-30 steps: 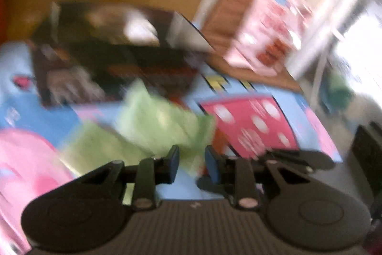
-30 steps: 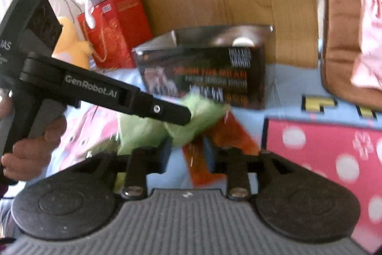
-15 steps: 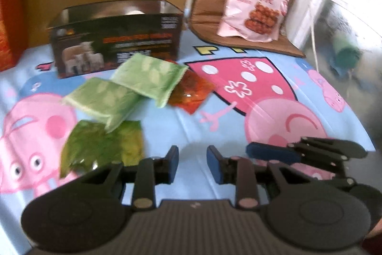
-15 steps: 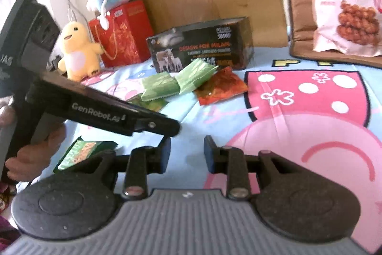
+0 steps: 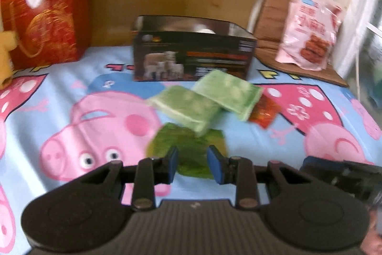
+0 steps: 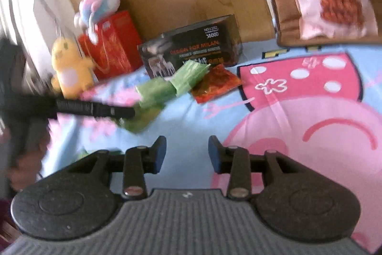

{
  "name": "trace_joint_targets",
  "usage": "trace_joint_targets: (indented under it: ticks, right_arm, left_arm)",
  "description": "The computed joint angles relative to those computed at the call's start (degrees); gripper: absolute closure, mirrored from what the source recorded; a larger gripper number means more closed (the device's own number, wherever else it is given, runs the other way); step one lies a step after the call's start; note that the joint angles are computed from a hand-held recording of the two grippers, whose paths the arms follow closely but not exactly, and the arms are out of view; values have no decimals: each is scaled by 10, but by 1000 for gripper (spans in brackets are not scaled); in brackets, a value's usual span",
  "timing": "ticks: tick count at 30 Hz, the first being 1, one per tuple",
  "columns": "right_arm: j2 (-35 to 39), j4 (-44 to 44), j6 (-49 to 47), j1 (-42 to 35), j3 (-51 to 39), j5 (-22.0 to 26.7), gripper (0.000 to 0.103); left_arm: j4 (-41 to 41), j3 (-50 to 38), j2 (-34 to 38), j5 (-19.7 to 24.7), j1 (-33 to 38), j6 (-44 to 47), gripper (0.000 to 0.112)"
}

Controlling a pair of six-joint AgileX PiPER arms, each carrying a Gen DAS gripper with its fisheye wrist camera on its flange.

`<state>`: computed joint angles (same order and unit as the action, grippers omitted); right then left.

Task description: Organize snacks

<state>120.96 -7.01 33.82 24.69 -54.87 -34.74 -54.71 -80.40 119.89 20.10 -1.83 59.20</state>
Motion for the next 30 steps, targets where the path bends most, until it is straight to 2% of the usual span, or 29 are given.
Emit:
trace_joint_targets:
  ticks: [3,8,11,14,16,17,18,20,22,24,26,28,30]
  right_arm:
    - [20,-114,172,-30,-39,-24,61]
    - [64,-167,279,-40,-170,44,60]
    - [112,-250,384,-48,-274,107,60]
    - [160,-377,545,-58,-362,147,60]
    - [186,-454,641,-66,-401,144,68]
    - [196,-492,685,-68,-418,147,85]
    - [201,-507,707,-69,-421,148,87]
    - [193,-468,682,-77,-388,116,90]
    - [167,-395,607,-82,-325,89,91]
    - [130,-359,562,-94,-238,38,92]
    - [99,-368,555,-116,-156,-23,93]
    - [64,-393,536,-139,-78,-72,93]
    - [26,-416,500,-160,-11,-99,89]
  left_arm:
    - [-5,1,3,-17,8,1,82]
    - [-17,-11,15,-1,30,2,81]
    - [-28,-16,20,9,40,8,79]
    - [-31,-19,22,17,45,7,79]
    - [-28,-21,22,22,46,3,79]
    - [-28,-21,22,25,46,3,79]
    - [-29,-20,21,26,47,6,79]
    - [-27,-19,19,29,47,4,79]
    - [-29,-19,16,38,47,5,79]
    - [-43,-17,10,49,46,24,79]
    - [-69,-10,1,68,42,58,78]
    - [-83,-14,-3,111,37,85,73]
    - [-83,-24,-1,149,28,95,72]
